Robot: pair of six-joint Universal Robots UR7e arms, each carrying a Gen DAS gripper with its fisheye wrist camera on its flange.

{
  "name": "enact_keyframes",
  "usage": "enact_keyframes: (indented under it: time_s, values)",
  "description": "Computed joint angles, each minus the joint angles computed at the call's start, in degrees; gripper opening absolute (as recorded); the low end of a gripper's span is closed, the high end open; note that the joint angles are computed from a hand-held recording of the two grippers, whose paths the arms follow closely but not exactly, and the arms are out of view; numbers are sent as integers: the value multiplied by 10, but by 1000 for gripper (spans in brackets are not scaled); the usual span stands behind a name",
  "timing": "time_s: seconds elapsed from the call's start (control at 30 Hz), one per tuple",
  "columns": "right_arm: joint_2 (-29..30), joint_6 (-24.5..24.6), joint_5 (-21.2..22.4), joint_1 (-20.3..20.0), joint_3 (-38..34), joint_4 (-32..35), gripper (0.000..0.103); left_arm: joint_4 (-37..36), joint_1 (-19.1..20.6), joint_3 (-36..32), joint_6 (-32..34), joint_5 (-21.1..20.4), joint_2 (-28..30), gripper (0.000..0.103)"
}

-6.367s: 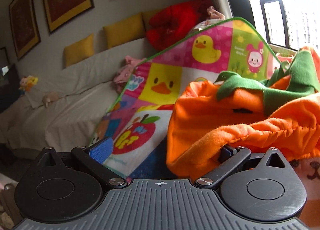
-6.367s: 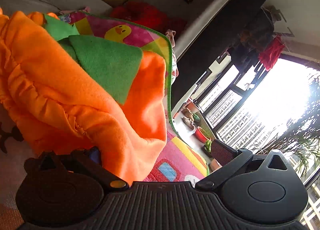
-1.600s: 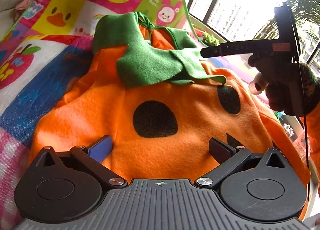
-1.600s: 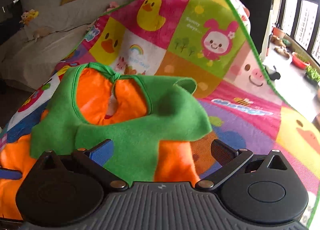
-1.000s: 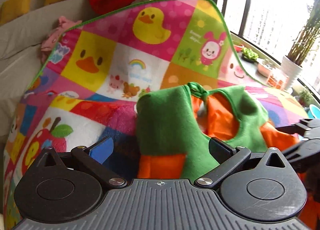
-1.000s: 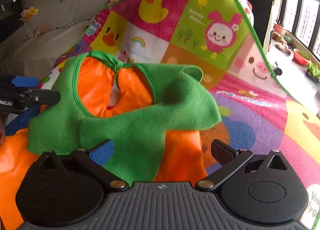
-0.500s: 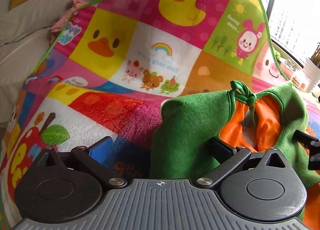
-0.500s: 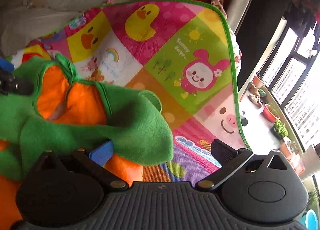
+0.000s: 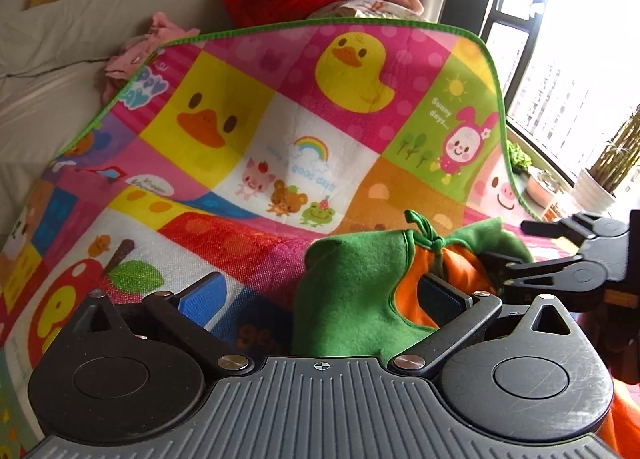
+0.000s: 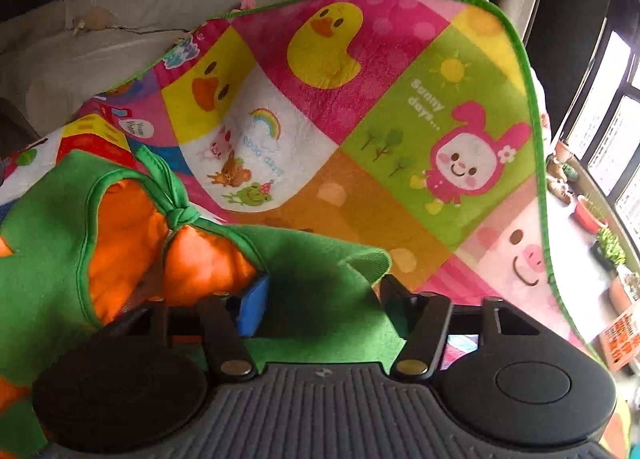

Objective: Fold clothes

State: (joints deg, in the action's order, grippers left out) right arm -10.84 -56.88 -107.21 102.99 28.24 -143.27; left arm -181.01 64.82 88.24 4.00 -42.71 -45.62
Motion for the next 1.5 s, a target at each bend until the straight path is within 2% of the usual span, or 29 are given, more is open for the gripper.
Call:
enact_keyframes:
  time_s: [0.1,0.23,0.37,0.53,0.67,0.8,0.9,0.93,1.0,1.07,1.17,1.27,1.37,1.5]
  values:
    - [-41,12,16,7,63,-30,18,-18,-10,21,0,4,-18,103]
    - [-141,31,87,8,194,-78,18,-41,-27,52,13,9,-43,103]
    - [-250,12,124,7,344,-117,17,-61,-47,83,17,12,-64,103]
    - [-347,-51,113,-2,507,-175,15,-80,-73,121,14,16,-83,103]
    - [-387,-105,88,-11,588,-199,15,-84,-88,145,10,2,-92,103]
    - [-397,-107,68,-21,610,-193,15,-73,-94,147,4,-2,-82,103]
    - [-407,-101,73,-27,617,-187,17,-29,-89,142,1,28,-61,103]
    - [-412,-100,82,-29,619,-184,18,-13,-87,140,4,48,-51,103]
    - [-422,-97,105,-33,621,-189,38,7,-82,141,18,84,-31,103]
    - [-429,-92,134,-35,625,-203,45,25,-76,148,14,96,-23,103]
    - [-430,-67,172,-31,616,-210,45,48,-66,156,-15,84,-24,103]
    - [-416,-24,197,-26,587,-173,45,50,-64,156,-19,81,-25,103]
    - [-385,4,179,-21,556,-137,45,61,-63,157,-29,74,-30,103]
    - [-348,25,108,-21,537,-117,45,81,-55,159,-50,57,-39,103]
